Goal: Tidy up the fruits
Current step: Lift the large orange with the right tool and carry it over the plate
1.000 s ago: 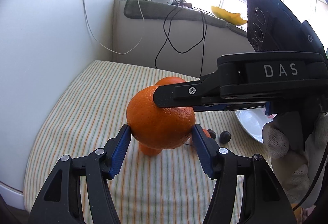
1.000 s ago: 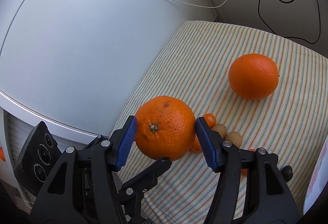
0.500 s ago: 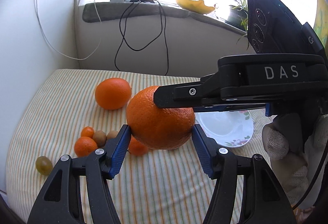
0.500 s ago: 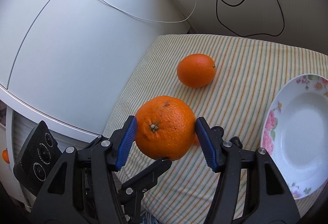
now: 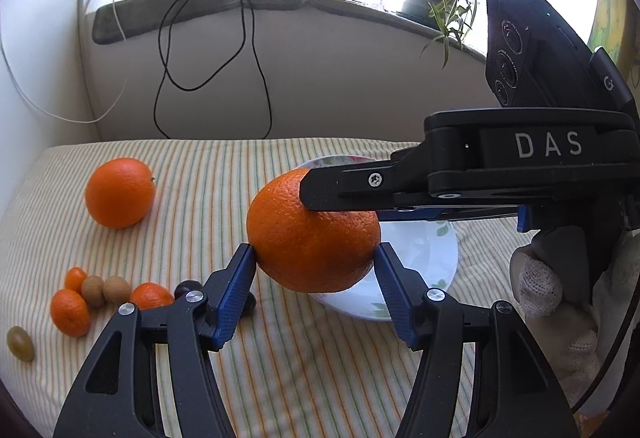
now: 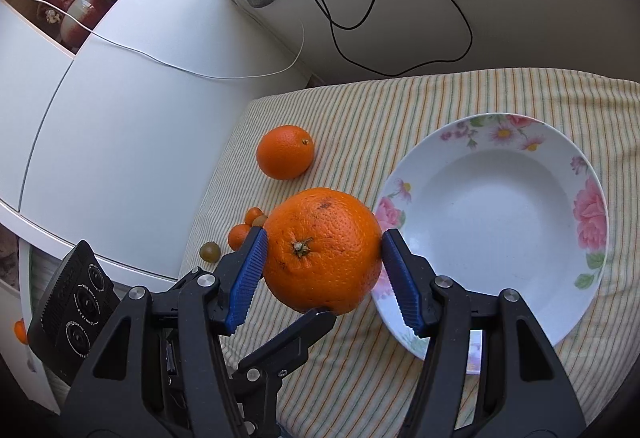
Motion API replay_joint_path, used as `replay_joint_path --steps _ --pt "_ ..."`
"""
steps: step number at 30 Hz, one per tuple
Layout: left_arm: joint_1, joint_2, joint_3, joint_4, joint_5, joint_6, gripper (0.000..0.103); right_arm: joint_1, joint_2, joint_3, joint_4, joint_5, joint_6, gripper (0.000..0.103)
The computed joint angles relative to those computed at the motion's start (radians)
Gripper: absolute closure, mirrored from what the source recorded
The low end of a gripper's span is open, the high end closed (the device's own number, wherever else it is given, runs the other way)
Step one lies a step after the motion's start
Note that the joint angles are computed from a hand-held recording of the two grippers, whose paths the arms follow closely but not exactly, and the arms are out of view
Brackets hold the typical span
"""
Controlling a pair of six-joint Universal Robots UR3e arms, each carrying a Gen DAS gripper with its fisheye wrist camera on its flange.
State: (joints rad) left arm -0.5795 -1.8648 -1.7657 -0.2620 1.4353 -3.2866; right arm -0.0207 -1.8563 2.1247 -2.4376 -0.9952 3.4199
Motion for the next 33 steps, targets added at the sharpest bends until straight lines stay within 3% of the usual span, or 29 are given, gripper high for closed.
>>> replay_joint_path --steps 16,33 --pt "-0.038 -0.194 0.227 -0.060 -0.038 -0.015 0.042 -0.173 -0.047 0.078 0.051 0.022 -0.101 0.041" --pt "-0.031 -0.258 0.266 -0.055 -0.072 -0.011 0.042 -0.170 0.053 0.042 0.000 -0.030 -0.091 0.041"
